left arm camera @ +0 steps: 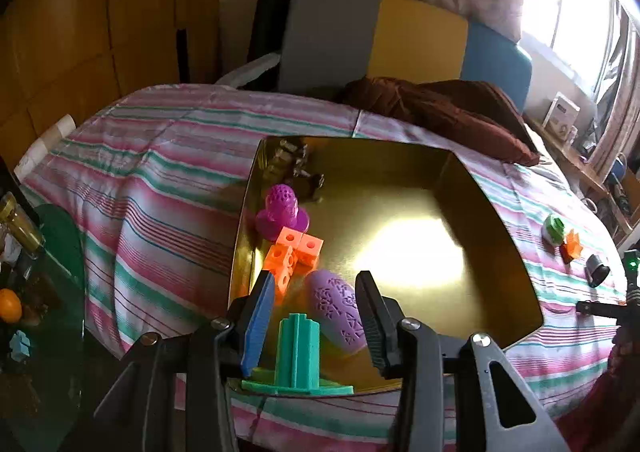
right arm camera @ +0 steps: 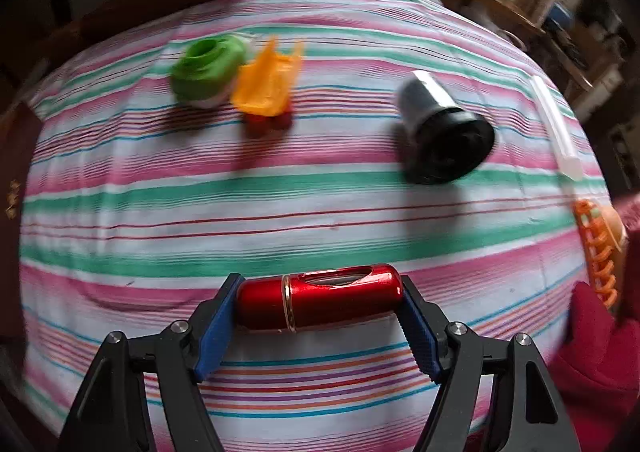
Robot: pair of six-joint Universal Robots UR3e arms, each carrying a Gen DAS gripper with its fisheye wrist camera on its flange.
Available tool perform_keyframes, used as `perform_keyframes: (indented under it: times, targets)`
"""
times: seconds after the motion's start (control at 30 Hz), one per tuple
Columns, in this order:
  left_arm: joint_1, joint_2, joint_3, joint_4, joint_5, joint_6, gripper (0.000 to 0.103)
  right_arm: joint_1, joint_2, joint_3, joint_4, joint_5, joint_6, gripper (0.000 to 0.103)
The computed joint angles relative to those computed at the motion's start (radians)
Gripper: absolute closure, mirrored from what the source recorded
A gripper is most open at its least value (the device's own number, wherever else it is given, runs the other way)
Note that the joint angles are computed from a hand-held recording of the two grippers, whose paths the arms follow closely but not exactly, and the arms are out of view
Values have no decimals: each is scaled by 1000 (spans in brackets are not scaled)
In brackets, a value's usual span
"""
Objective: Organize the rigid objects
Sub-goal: 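Carry red cylinder into gold tray and open right tool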
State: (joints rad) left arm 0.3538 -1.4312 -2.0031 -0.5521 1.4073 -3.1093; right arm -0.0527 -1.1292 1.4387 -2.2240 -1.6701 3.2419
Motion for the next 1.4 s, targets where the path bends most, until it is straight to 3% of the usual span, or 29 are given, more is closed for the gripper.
perform_keyframes:
  times: [0.2,0.73,1.13,1.4]
  targets:
    - [9,53,-24,-16,-19,9,61,52,30,-22,-20,19,-95,28]
    - [52,118,-91,-17,-55,24,61,129,72,-144,103,5,-111,28]
    - [97,151,-136,-20,-75,33,61,217,29,-152,-30,90,-26,28]
    - [141,171,-146,-16,-83,23,61,379,137,-420,-43,142,0,28]
